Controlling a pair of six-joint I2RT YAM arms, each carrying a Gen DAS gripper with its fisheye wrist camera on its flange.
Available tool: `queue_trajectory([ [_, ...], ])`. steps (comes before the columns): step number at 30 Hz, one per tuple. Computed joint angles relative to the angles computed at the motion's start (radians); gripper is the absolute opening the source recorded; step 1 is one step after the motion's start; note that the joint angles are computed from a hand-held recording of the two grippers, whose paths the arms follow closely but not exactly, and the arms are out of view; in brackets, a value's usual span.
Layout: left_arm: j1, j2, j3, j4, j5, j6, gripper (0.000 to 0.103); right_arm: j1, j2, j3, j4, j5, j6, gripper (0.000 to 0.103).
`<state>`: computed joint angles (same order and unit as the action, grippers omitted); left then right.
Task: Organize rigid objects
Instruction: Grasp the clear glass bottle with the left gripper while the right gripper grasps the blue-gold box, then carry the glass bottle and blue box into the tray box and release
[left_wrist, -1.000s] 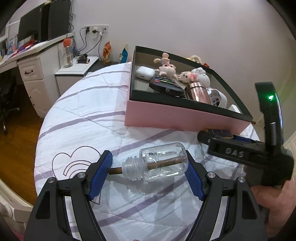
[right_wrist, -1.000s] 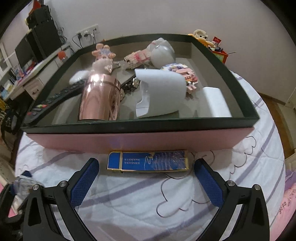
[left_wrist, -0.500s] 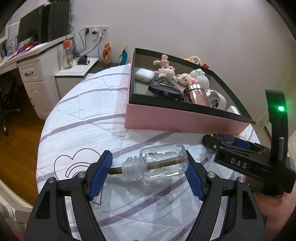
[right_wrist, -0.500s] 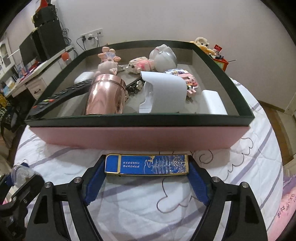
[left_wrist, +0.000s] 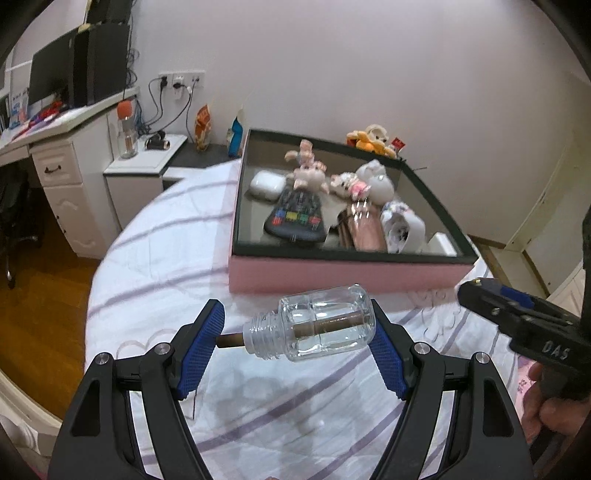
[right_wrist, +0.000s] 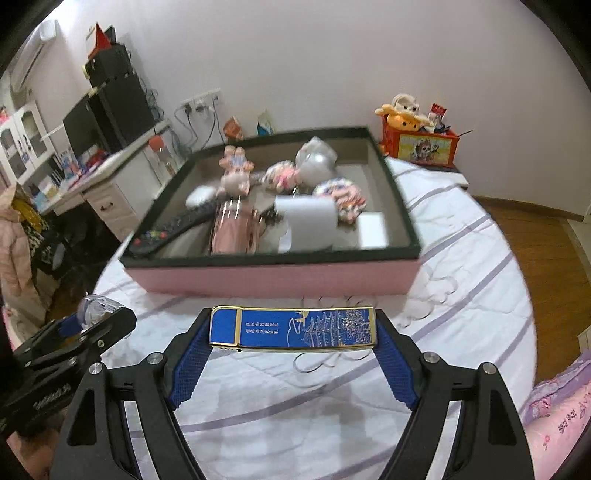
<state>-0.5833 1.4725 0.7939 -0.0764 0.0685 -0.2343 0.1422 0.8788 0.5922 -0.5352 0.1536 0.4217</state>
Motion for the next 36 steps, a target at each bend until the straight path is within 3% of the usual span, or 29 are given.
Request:
queue_trajectory([
  [6, 0.011, 0.03, 0.149, -0.062, 0.015, 0.026, 0.077, -0.15, -0.002, 0.11, -0.032, -0.081, -0.117, 0.083],
  [14, 0.001, 0.228, 0.488, -0.174, 0.024, 0.073, 0.077, -0.296, 0.206, 0.315, 0.015, -0.225, -0.222, 0.083],
  [25, -0.033, 0.591, 0.924, -0.364, 0.029, 0.105, 0.077, -0.407, 0.617, 0.539, 0.104, -0.427, -0.192, 0.083],
  [36, -0.042, 0.811, 1.197, -0.559, 0.041, 0.136, 0.077, -0.42, 0.794, 0.596, 0.134, -0.518, -0.164, 0.083],
])
